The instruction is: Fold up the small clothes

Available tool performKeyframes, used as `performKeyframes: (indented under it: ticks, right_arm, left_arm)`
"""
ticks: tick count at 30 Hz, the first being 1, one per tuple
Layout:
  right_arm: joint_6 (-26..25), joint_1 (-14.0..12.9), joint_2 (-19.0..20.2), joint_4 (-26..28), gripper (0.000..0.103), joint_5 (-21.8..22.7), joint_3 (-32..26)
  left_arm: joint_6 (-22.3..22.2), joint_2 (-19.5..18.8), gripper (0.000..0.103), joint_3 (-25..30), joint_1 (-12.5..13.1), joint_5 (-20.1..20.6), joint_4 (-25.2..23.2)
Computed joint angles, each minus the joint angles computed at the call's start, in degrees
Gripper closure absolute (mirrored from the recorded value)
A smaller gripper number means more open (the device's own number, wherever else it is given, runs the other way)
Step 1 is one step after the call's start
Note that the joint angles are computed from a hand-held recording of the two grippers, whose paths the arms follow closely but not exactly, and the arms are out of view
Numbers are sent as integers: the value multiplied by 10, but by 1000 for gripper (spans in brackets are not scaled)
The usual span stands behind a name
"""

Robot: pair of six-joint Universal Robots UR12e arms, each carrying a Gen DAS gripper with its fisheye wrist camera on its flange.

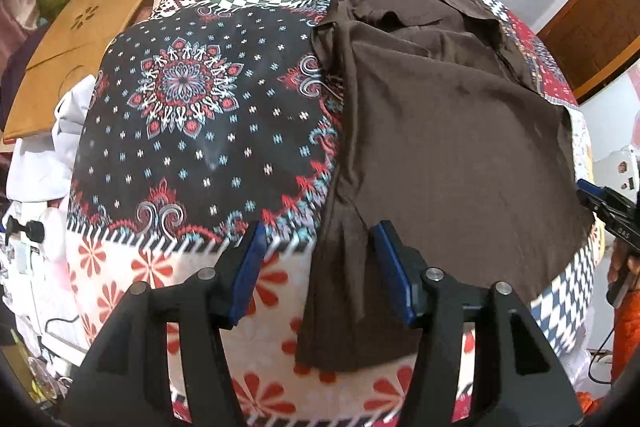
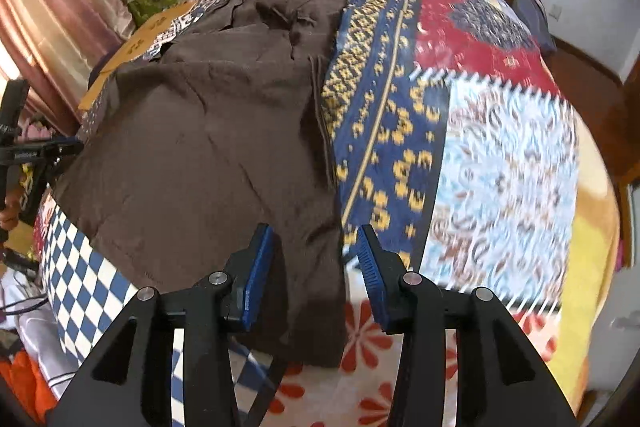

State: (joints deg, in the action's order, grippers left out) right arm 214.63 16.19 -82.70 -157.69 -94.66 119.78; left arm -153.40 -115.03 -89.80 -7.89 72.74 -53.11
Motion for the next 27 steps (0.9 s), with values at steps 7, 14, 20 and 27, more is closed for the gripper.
performKeyframes:
  ticks: [7,14,20,27]
  right_arm:
    - [32,-11,2,-51,80,61,19]
    - [-7,13,-4,-49,97,-3,0]
    - [-32,15,-27,-103,98,-57,-10]
    - [-90,7,-20,-136,98,-107,-51]
  left_arm:
    - [-16,9,91,-21,10,-45,6]
    - [-23,25,101,-28,4,-37,60]
    - [-44,41,101,-14,13,-91,124]
    - [-89,20,101,45,2,-111,175]
